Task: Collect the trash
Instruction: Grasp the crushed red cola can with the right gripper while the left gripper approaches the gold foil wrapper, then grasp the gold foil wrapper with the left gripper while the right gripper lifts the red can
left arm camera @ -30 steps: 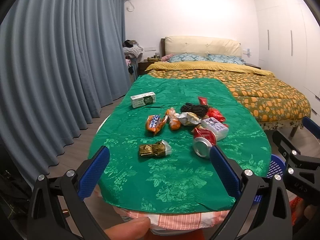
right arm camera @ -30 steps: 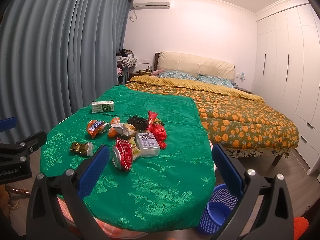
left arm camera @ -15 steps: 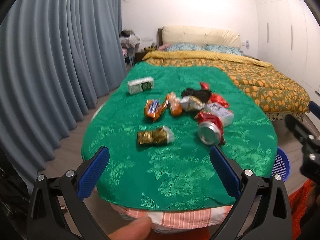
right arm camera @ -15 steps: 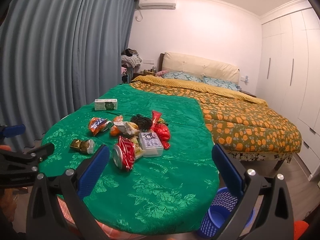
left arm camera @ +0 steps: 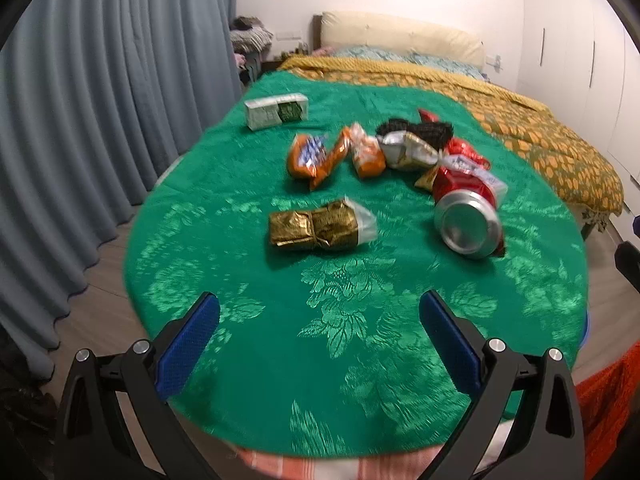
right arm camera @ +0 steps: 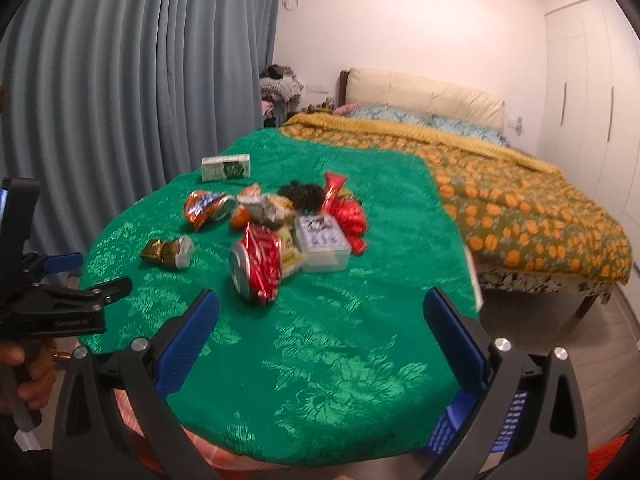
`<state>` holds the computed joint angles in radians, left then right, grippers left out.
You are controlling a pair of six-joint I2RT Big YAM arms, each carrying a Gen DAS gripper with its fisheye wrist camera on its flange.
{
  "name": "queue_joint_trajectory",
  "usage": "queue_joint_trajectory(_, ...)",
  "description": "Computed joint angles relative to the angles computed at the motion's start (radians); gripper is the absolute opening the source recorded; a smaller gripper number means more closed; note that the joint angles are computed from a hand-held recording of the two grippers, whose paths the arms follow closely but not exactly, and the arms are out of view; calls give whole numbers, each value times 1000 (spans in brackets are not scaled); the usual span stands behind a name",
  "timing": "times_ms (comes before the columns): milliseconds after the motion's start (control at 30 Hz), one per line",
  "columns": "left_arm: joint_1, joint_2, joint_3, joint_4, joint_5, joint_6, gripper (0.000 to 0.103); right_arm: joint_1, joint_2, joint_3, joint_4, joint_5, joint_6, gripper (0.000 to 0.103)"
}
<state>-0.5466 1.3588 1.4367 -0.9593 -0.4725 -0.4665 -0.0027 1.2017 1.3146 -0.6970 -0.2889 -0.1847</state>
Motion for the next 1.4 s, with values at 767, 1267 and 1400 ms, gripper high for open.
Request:
queue_joint_trajectory(767, 162, 114, 66, -14, 306, 187, 99, 99, 478, 453, -377, -212, -59, 75)
queue_joint_trajectory(1267, 289, 282, 258, -48, 599, 563, 99, 0, 371, 379, -459, -258, -146, 46)
queue_joint_trajectory(1400, 276, 308, 277, -65, 622, 585, 98, -24, 361, 361, -499, -263, -181, 46)
